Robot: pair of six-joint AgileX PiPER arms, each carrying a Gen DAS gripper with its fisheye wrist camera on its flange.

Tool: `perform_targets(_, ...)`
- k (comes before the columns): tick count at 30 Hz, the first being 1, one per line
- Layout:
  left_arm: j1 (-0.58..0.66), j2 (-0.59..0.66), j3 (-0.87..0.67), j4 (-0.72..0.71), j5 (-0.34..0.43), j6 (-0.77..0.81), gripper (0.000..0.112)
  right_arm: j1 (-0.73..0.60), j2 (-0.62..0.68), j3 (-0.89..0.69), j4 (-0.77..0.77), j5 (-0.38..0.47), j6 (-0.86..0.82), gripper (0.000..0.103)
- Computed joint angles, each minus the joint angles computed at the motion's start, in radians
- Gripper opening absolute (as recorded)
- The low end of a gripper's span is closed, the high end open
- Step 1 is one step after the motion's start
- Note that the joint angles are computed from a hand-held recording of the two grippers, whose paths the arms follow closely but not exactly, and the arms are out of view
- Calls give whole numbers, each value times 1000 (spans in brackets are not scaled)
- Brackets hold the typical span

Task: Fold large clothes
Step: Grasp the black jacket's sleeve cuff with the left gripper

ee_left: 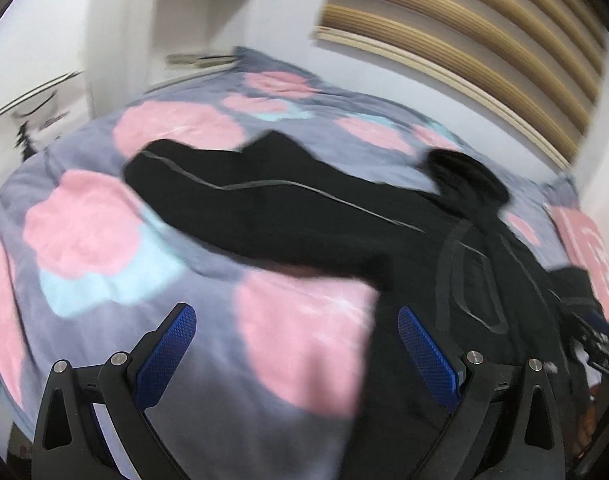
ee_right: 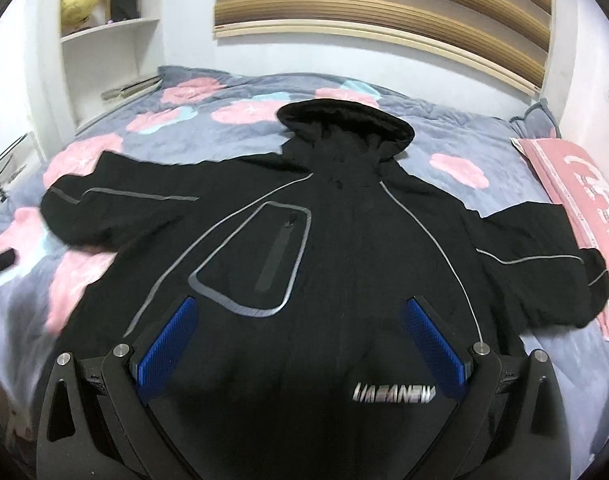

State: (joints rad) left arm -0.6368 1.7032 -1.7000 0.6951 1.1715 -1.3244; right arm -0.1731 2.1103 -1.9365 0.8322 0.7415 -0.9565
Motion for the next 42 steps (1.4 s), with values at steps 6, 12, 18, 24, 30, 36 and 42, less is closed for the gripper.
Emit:
perform_targets(6, 365, -136, 205, -95, -309, 63, 101, 43, 281, -285, -84, 54, 158, 96)
perform_targets(12, 669, -70, 243, -192, -522, 120, 101, 86, 292, -237, -126, -12, 138, 96)
perform_targets(18, 818, 134, 155, -503, -684, 356, 101, 78, 362, -348, -158, 61, 192, 100)
perform_targets(24, 782, 300, -70, -408, -541, 419, 23, 81, 351, -326, -166, 52, 194, 102)
perform_targets(30, 753, 149, 81, -143, -666, 154, 20, 83, 356, -333, -177, 52, 199, 103)
perform_targets(36, 724, 345, -153, -237, -361, 300, 20, 83, 357, -333, -177, 52, 197, 103)
perform_targets(42, 553, 198, -109, -22, -454, 294, 20, 77, 377, -370, -167, 81, 205, 103)
